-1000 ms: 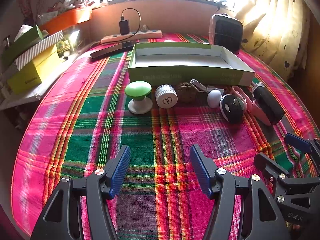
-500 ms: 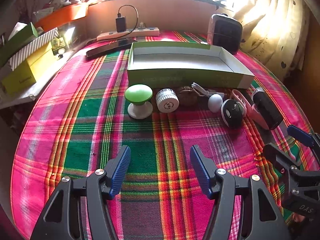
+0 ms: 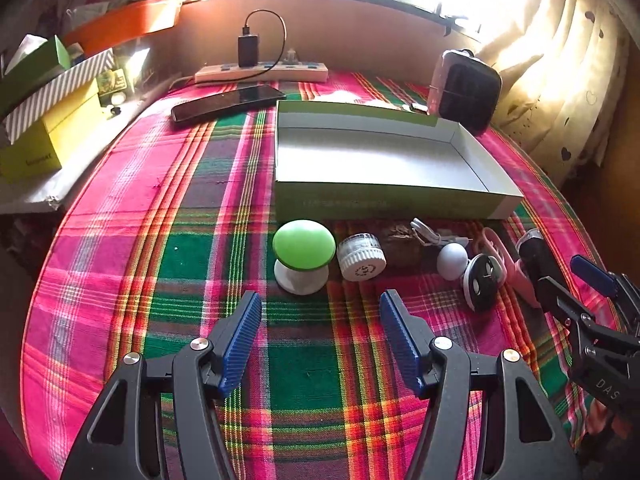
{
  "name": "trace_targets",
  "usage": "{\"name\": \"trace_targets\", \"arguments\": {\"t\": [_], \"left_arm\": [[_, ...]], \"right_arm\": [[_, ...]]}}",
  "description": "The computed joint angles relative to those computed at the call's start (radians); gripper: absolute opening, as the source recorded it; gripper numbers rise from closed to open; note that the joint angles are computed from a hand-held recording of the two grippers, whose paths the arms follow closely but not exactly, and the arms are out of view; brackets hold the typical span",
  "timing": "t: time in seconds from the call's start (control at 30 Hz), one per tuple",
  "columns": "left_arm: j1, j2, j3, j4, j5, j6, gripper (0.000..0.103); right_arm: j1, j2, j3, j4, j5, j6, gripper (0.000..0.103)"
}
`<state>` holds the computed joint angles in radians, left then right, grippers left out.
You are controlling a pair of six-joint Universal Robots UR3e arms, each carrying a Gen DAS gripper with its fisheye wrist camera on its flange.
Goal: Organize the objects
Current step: 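Move left gripper to green mushroom knob while right gripper approaches black rectangular device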
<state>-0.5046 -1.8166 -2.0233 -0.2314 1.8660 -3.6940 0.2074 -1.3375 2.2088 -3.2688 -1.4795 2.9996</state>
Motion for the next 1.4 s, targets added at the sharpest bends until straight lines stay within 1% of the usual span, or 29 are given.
{"name": "trace_targets", "arguments": {"t": [0.13, 0.2, 0.27, 0.47, 0.53, 0.77, 0.9, 1.0, 1.03, 1.07, 1.1, 1.4], "left_arm": [[0.020, -0.012, 0.011, 0.005, -0.015, 0.015, 0.061], [0.028, -0.020, 0.017, 0.004, -0.014, 0.012, 0.061], [0.039, -0.025, 0.022, -0.001, -0.024, 0.014, 0.061], [0.069, -0.022, 0.010, 0.019, -0.024, 0.009, 0.061], [0.079, -0.019, 0.008, 0.019, -0.018, 0.007, 0.061], [0.107, -0.023, 0.010, 0.023, -0.050, 0.028, 0.061], [0.109, -0.034, 0.021, 0.028, -0.045, 0.038, 0.061], [0.110, -0.041, 0.027, 0.027, -0.050, 0.046, 0.056], [0.111, -0.042, 0.029, 0.025, -0.052, 0.048, 0.052], [0.111, -0.044, 0.029, 0.027, -0.056, 0.049, 0.051], [0.112, -0.043, 0.027, 0.030, -0.057, 0.051, 0.049], [0.108, -0.042, 0.022, 0.047, -0.076, 0.058, 0.035]], "right_arm": [[0.005, 0.023, -0.034, 0.027, -0.010, 0.008, 0.066], [0.005, 0.030, -0.042, 0.036, -0.012, 0.008, 0.060], [0.005, 0.036, -0.053, 0.050, -0.012, 0.004, 0.056], [0.005, 0.040, -0.067, 0.060, -0.016, 0.001, 0.047], [0.007, 0.041, -0.071, 0.063, -0.021, -0.001, 0.045], [0.002, 0.043, -0.075, 0.059, -0.026, 0.000, 0.037], [-0.001, 0.041, -0.070, 0.053, -0.019, -0.001, 0.035], [0.000, 0.040, -0.070, 0.050, -0.015, -0.002, 0.034], [0.000, 0.040, -0.069, 0.049, -0.011, -0.005, 0.033], [0.000, 0.039, -0.070, 0.051, -0.005, -0.008, 0.026], [0.002, 0.041, -0.070, 0.051, -0.007, -0.008, 0.024], [0.000, 0.039, -0.069, 0.053, -0.002, -0.006, 0.024]]}}
